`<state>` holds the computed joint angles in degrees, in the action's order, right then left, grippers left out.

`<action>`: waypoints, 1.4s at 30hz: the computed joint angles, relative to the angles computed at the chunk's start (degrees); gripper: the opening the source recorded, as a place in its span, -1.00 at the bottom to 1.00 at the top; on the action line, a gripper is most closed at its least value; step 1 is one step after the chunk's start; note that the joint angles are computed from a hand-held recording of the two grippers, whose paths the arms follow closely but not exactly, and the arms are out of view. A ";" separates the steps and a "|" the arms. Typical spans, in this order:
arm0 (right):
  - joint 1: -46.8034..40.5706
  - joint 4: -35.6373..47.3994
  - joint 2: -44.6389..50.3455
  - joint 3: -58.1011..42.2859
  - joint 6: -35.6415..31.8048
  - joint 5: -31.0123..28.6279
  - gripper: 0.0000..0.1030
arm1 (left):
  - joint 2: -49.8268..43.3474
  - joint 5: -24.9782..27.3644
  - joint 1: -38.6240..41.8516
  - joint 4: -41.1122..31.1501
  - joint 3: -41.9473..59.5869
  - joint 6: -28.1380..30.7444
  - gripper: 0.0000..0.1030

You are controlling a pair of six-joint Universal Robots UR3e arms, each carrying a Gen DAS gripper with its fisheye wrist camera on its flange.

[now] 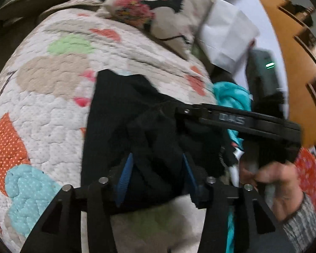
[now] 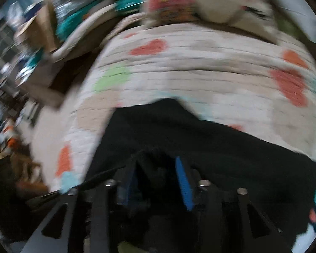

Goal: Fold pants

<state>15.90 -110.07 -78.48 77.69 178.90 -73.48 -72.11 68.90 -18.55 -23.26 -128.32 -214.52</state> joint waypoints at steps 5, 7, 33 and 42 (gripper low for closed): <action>-4.65 -6.60 -8.49 7.76 6.17 -5.58 0.37 | 12.09 -8.45 7.74 -6.91 -3.40 3.48 0.06; -3.96 -8.41 -10.54 7.57 8.27 -8.95 0.37 | 17.03 -9.90 12.10 -11.15 -4.76 4.29 0.06; 13.58 0.22 -12.25 13.40 11.71 -37.57 0.40 | 25.65 -6.59 24.56 -25.55 -9.11 1.45 0.06; 4.56 1.89 -14.76 5.14 8.85 -20.29 0.41 | 10.35 0.53 8.56 -10.39 -7.61 -3.40 0.06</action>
